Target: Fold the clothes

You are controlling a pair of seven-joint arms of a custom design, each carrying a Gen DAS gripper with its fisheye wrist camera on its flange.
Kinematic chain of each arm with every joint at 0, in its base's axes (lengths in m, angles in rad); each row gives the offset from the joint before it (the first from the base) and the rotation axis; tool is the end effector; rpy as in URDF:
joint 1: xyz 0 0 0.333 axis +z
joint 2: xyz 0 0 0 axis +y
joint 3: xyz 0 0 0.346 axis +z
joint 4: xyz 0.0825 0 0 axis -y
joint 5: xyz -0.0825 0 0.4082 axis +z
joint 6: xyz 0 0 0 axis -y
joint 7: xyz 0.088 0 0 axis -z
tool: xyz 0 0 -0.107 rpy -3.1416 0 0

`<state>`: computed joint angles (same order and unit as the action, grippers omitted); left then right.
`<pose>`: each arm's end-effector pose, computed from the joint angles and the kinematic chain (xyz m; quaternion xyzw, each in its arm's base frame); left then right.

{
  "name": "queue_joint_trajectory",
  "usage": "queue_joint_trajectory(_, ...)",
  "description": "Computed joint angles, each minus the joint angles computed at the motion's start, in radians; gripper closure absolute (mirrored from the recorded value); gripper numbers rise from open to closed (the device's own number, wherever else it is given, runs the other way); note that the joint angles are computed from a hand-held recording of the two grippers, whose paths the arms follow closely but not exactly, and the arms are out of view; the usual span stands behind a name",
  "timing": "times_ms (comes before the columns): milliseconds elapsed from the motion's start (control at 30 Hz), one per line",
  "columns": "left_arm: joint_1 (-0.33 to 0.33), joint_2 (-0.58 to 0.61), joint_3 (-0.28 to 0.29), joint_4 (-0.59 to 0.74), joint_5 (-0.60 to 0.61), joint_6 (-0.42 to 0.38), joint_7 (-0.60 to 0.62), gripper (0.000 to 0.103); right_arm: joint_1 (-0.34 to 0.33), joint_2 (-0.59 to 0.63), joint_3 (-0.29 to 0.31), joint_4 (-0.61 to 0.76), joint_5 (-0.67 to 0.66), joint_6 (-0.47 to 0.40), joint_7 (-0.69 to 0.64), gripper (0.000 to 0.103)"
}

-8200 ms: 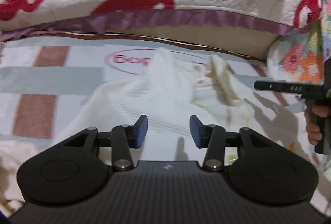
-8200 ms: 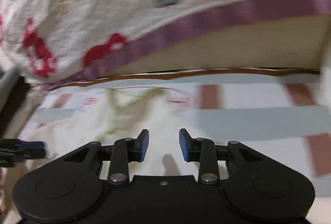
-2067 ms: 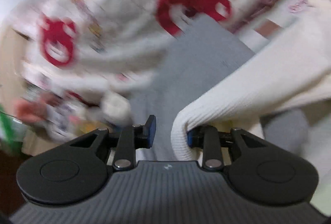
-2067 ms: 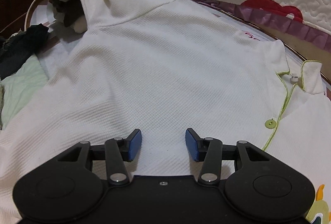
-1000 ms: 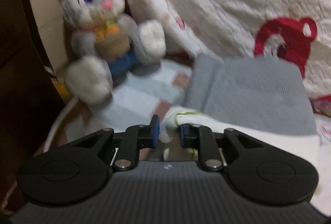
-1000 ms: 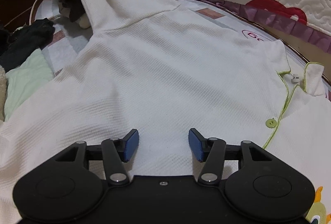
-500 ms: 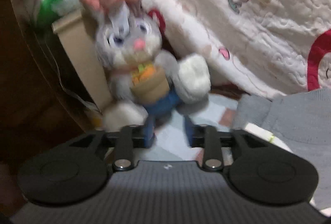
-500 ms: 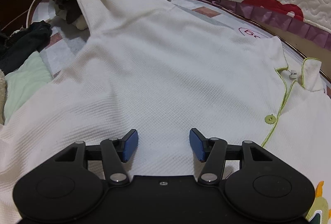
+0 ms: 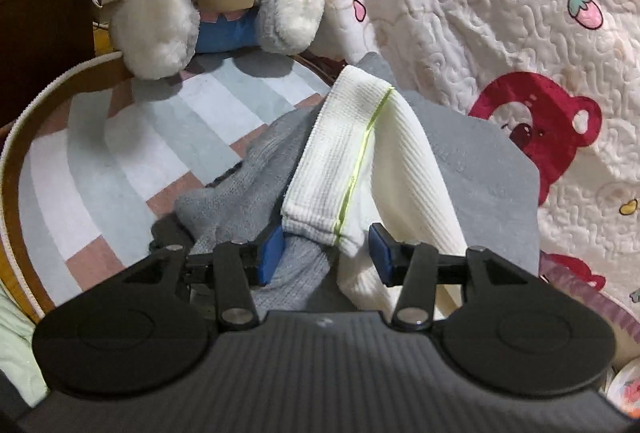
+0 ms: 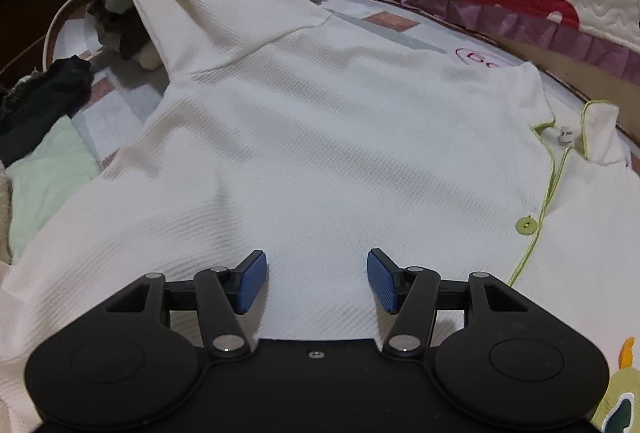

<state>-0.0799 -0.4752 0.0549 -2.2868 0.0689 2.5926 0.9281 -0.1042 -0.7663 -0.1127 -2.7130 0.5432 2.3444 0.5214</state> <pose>0.4691 -0.0080 0.6467 -0.8131 0.4404 -0.3357 0.1795 0.3463 -0.0706 0.5028 -0.8242 0.4677 -0.1366 0.2885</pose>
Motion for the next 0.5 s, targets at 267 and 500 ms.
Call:
queue_joint_trajectory(267,0.084,0.069,-0.081,0.023,0.18,0.089,-0.044,0.085,-0.008,-0.031,-0.011,-0.022,-0.003,-0.011,-0.018,0.041)
queue_joint_trajectory(500,0.256,-0.1,-0.259,-0.017,0.623,0.082,-0.255,0.089,-0.012,-0.036,-0.008,-0.027,0.001,-0.008,-0.022,0.041)
